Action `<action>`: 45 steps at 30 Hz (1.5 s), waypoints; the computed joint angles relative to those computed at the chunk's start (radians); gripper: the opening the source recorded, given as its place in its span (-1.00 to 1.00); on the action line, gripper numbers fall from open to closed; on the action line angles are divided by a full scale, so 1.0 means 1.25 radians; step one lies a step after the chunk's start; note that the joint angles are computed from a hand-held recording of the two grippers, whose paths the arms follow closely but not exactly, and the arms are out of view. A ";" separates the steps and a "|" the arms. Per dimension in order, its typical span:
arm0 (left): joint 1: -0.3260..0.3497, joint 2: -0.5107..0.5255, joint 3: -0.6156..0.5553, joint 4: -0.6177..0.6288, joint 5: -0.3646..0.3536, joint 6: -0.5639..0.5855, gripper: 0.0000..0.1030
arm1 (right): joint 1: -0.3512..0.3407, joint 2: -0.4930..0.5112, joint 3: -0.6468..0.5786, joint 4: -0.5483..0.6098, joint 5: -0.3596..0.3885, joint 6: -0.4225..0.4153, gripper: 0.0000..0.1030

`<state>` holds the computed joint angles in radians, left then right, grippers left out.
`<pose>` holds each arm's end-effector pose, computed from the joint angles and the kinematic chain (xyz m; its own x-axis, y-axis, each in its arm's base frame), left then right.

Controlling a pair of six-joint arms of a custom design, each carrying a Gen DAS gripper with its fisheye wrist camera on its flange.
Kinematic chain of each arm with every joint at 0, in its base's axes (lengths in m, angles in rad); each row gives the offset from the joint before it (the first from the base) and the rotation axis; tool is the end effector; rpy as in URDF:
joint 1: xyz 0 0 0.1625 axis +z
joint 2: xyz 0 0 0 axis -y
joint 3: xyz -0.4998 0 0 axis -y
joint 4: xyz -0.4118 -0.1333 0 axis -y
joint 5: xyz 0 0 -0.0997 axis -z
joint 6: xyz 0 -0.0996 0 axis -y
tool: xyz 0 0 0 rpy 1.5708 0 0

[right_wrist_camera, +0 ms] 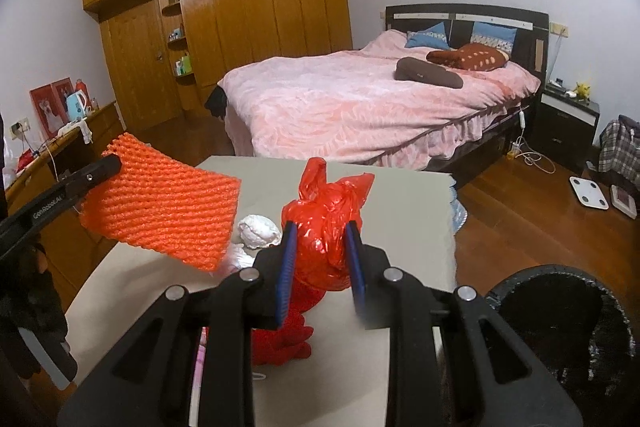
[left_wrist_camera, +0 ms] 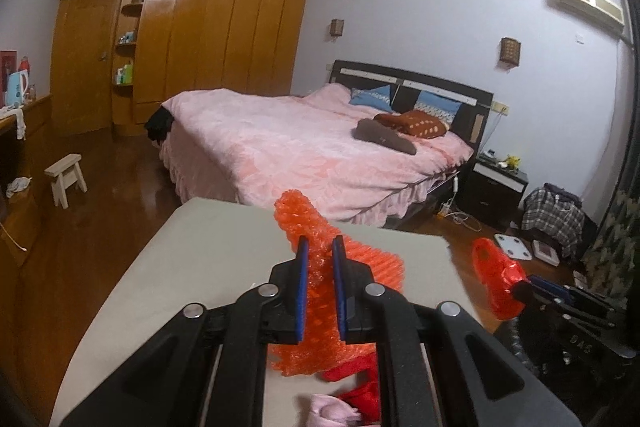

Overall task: Collect trash
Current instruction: 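Lift the orange sleeve and red bag and carry both over the bin, then open both grippers to drop the orange sleeve and red bag into the bin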

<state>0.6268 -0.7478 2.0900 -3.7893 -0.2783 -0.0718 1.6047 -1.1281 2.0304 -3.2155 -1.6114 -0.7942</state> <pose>-0.3067 -0.5050 0.1604 -0.7947 -0.2372 -0.5587 0.4625 0.3593 -0.8105 0.1499 -0.6054 0.2850 -0.6827 -0.5298 0.5032 -0.7305 0.5115 -0.4525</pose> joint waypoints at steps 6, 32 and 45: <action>-0.023 0.015 -0.021 -0.003 -0.014 0.023 -0.78 | -0.007 -0.043 0.026 -0.012 0.013 -0.005 -0.54; -0.038 0.169 -0.200 0.200 -0.264 -0.016 -0.78 | -0.156 -0.211 0.073 -0.057 0.000 -0.002 -0.54; -0.036 0.258 -0.306 0.293 -0.373 -0.019 -0.78 | -0.247 -0.240 0.067 -0.084 -0.011 -0.002 -0.54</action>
<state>0.5813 -0.4255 1.7070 -3.4225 -0.7450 -0.0950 1.2954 -1.4283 2.1137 -3.3208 -1.6248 -0.7968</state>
